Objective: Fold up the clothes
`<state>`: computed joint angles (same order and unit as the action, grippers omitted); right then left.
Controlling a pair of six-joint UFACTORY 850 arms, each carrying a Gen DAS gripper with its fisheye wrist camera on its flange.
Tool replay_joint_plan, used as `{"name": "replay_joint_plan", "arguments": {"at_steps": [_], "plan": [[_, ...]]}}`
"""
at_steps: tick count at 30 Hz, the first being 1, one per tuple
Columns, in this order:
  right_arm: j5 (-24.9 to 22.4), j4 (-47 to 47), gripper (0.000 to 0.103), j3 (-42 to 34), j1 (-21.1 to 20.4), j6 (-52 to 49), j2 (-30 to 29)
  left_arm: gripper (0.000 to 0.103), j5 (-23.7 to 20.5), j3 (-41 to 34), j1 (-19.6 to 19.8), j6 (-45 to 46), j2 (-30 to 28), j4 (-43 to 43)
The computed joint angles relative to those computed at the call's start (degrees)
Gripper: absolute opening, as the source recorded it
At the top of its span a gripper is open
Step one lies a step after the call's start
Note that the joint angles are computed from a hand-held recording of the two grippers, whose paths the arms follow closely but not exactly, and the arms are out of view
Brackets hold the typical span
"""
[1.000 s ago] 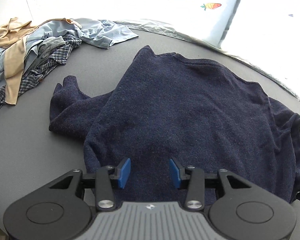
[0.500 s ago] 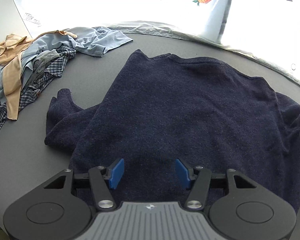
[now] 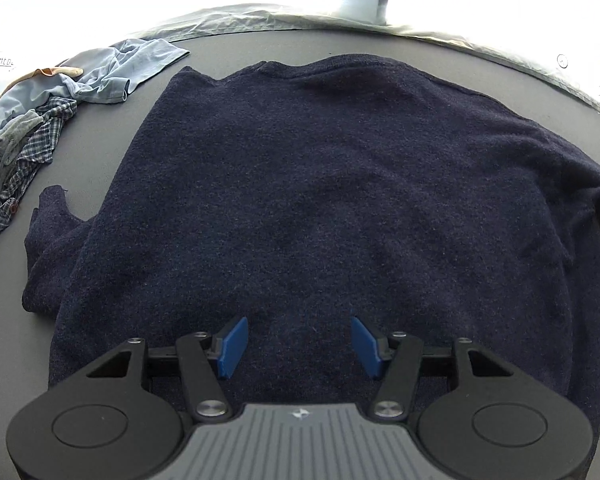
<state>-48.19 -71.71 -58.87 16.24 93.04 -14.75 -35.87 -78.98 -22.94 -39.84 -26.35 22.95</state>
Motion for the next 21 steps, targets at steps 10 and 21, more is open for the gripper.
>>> {"name": "replay_joint_plan", "arguments": {"at_steps": [10,21], "plan": [[18.1,-1.6,0.059,6.8,-2.2,41.3,0.4,0.077,-1.0,1.4,-0.5,-1.8,-1.5,5.0],[9.4,-5.8,0.005,1.0,0.0,32.8,-6.7,0.1,-1.7,1.7,-0.7,-8.6,-2.2,9.6]]}}
